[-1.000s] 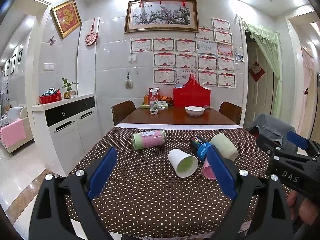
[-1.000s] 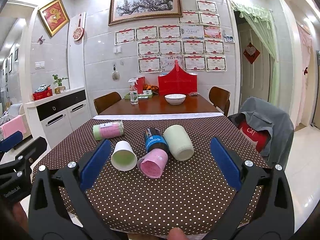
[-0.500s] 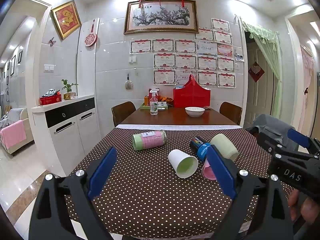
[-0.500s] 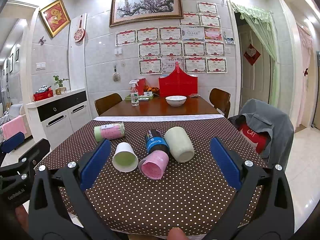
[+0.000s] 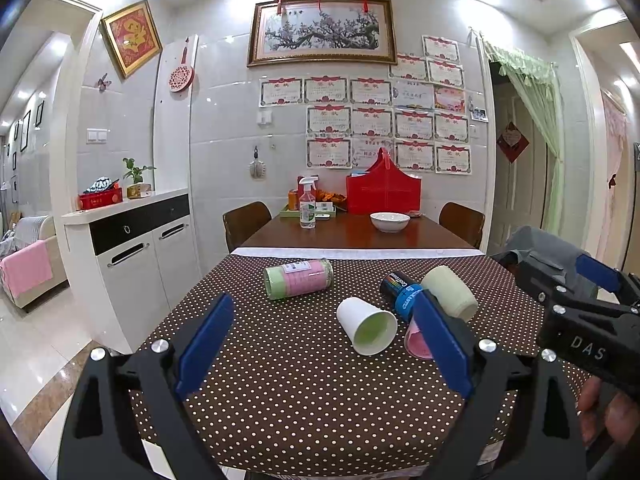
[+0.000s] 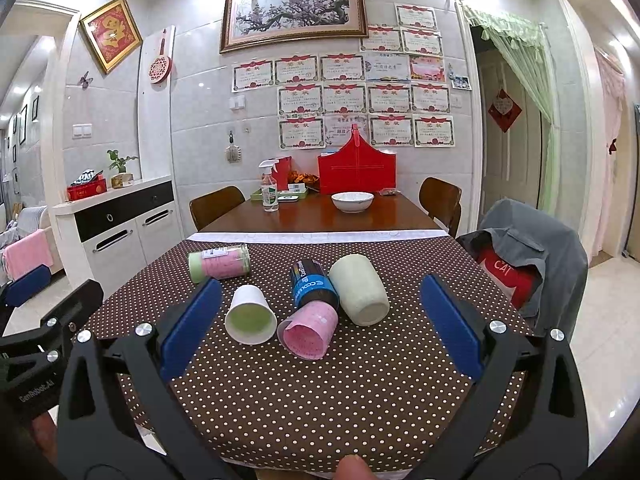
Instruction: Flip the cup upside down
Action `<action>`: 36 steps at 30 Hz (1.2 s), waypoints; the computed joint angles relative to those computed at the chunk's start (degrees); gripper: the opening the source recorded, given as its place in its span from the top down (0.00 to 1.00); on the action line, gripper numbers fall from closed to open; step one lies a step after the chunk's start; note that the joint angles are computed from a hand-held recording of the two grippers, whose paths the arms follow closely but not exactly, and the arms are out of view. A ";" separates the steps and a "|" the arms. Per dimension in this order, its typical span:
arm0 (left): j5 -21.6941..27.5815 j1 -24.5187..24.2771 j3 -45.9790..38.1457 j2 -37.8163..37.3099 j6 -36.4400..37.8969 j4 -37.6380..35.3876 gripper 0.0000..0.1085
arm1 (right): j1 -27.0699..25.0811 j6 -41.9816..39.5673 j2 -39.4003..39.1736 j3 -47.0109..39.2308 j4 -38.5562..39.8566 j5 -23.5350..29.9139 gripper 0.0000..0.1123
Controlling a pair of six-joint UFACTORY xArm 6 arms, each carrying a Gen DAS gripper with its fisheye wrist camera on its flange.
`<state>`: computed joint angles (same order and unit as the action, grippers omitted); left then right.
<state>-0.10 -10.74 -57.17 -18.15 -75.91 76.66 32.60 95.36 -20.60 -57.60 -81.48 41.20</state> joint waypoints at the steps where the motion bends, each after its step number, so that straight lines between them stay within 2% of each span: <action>1: 0.08 -0.10 -0.02 0.15 0.80 -0.78 0.17 | 0.04 -0.14 0.11 -0.12 0.09 0.06 0.14; 5: 0.02 -0.11 -0.09 0.78 3.30 -3.23 0.17 | -0.23 -0.79 0.87 -0.69 0.65 -0.42 0.14; 13: -0.33 0.28 -2.33 4.60 4.13 -3.47 0.17 | -2.50 -3.38 4.94 -3.84 1.65 -3.67 0.14; 18: -0.14 0.42 -6.26 10.43 12.58 -10.42 0.17 | -6.21 -6.97 10.22 -7.90 4.39 -9.13 0.14; 20: 0.17 0.38 -8.68 13.66 18.38 -14.96 0.17 | -7.80 -8.99 12.70 -9.88 6.18 -10.99 0.14; 23: 2.52 -0.23 -13.98 19.76 31.52 -25.52 0.17 | -10.91 -13.44 17.60 -13.48 10.94 -14.33 0.14; 28: 7.75 -1.63 -25.49 30.86 60.73 -51.22 0.17 | -14.03 -20.99 23.58 -17.89 19.00 -17.49 0.14; 31: 12.86 -2.25 -34.29 37.37 76.36 -65.68 0.17 | -15.19 -26.20 26.78 -20.68 24.42 -18.33 0.14; 36: 22.60 -2.05 -49.03 47.00 87.58 -73.39 0.17 | -16.20 -36.43 32.63 -26.91 35.05 -17.23 0.14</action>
